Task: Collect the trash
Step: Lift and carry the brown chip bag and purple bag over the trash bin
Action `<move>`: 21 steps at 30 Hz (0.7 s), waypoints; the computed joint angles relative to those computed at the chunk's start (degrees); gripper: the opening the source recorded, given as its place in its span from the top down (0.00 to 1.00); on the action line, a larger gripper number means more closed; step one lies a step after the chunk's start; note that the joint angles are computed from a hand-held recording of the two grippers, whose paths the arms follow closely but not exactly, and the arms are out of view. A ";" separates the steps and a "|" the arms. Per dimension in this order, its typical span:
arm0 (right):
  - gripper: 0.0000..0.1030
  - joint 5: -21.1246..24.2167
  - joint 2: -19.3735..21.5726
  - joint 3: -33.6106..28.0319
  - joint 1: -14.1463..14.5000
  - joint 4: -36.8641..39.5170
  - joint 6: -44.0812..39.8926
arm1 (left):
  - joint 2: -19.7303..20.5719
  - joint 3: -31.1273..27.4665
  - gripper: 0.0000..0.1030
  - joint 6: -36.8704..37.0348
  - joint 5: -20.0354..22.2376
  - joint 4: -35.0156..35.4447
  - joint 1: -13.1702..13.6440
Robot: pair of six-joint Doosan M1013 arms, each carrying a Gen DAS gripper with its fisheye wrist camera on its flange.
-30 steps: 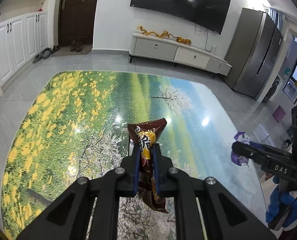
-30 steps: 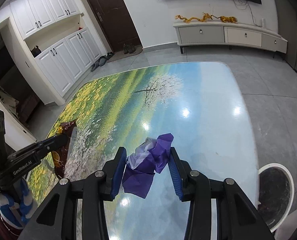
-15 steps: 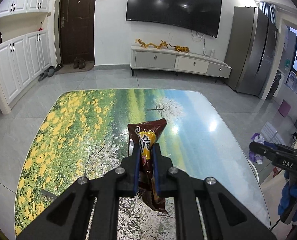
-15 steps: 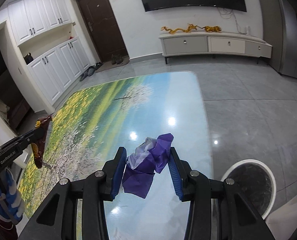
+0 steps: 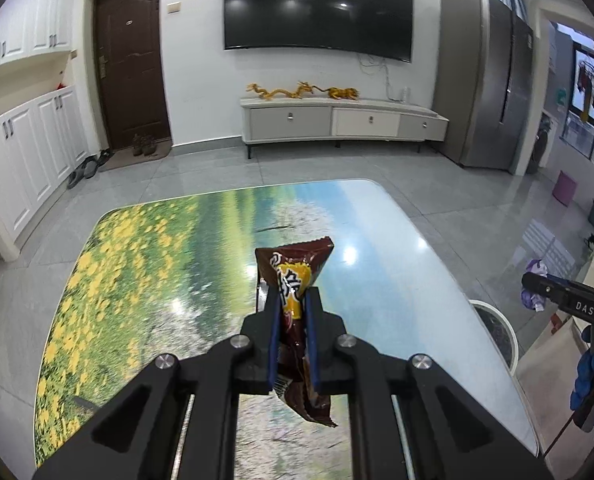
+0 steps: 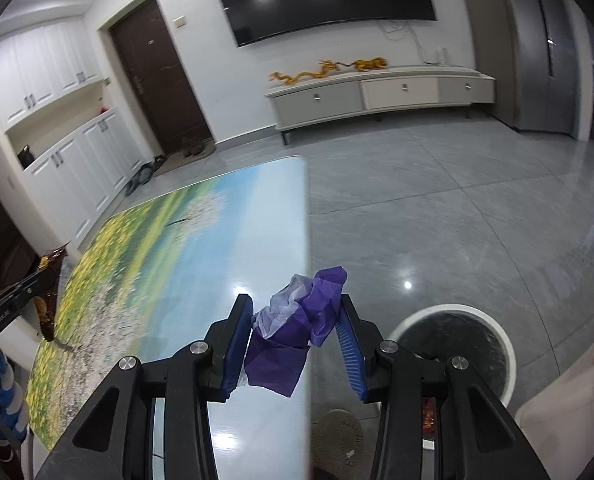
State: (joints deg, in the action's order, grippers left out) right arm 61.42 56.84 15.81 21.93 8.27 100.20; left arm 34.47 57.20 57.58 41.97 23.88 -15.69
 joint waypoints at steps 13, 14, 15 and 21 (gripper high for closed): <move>0.61 -5.29 -5.99 14.06 -3.32 -5.08 7.03 | 8.60 -15.34 0.89 19.86 6.89 -16.19 -2.60; 0.61 -4.93 -5.91 14.06 -3.55 -5.19 7.18 | 9.87 -17.63 0.89 22.44 8.32 -19.27 -2.70; 0.61 -4.65 -5.80 14.03 -3.75 -5.42 7.53 | 11.18 -19.97 0.89 24.55 9.84 -21.68 -2.84; 0.61 -2.75 -4.81 13.27 -4.73 -6.32 9.15 | 22.38 -40.31 0.89 30.68 22.59 -29.07 -4.43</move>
State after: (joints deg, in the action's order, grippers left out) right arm 58.67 52.03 29.08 17.19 1.95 109.35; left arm 56.85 16.88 88.27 64.56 -5.19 -20.11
